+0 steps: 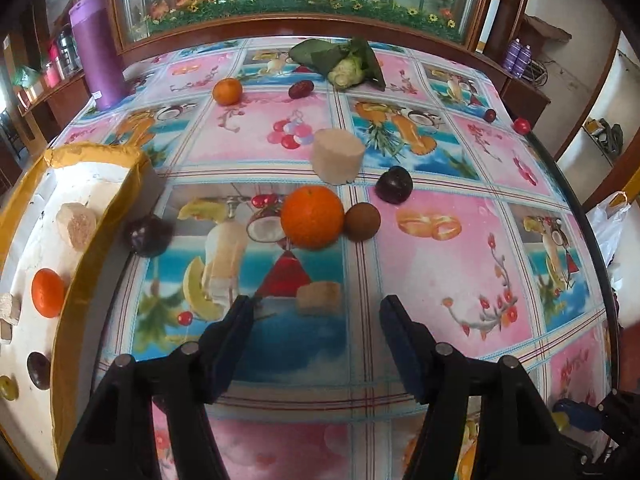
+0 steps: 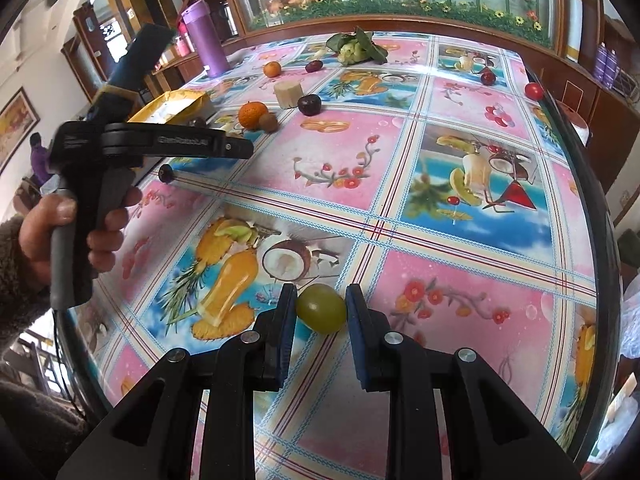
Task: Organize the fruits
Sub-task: 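Grasp a small beige cake piece with the left tool while the right tool holds the green fruit, then carry the green fruit and beige piece into the tray and open both tools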
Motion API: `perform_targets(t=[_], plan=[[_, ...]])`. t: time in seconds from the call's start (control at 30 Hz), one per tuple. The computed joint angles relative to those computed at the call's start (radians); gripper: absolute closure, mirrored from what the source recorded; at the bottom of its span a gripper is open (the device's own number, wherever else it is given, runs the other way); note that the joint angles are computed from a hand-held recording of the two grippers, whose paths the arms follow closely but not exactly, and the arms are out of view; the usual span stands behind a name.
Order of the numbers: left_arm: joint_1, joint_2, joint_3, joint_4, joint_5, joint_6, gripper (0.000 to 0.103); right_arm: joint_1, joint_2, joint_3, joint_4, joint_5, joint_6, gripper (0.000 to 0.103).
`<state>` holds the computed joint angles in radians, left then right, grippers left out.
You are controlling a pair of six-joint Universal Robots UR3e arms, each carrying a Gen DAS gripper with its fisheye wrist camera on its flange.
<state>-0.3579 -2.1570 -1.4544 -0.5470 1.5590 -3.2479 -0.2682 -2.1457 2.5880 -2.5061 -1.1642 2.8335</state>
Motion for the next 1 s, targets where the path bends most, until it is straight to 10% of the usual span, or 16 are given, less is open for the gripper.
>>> perform_targets(t=[0.1,0.27,1.0], plan=[[-0.014,-0.007,-0.009,0.035,0.035,0.003,0.041,-0.001,-0.008,0.002,0.005,0.001,0.004,0.078],[0.030,0.038,-0.076,0.067,-0.031,0.050,0.078,-0.009,-0.016,0.008,0.008,0.006,0.009,0.078],[0.112,0.433,-0.515,0.101,-0.265,0.201,0.078,0.217,0.199,-0.074,-0.242,-0.165,0.234,0.078]])
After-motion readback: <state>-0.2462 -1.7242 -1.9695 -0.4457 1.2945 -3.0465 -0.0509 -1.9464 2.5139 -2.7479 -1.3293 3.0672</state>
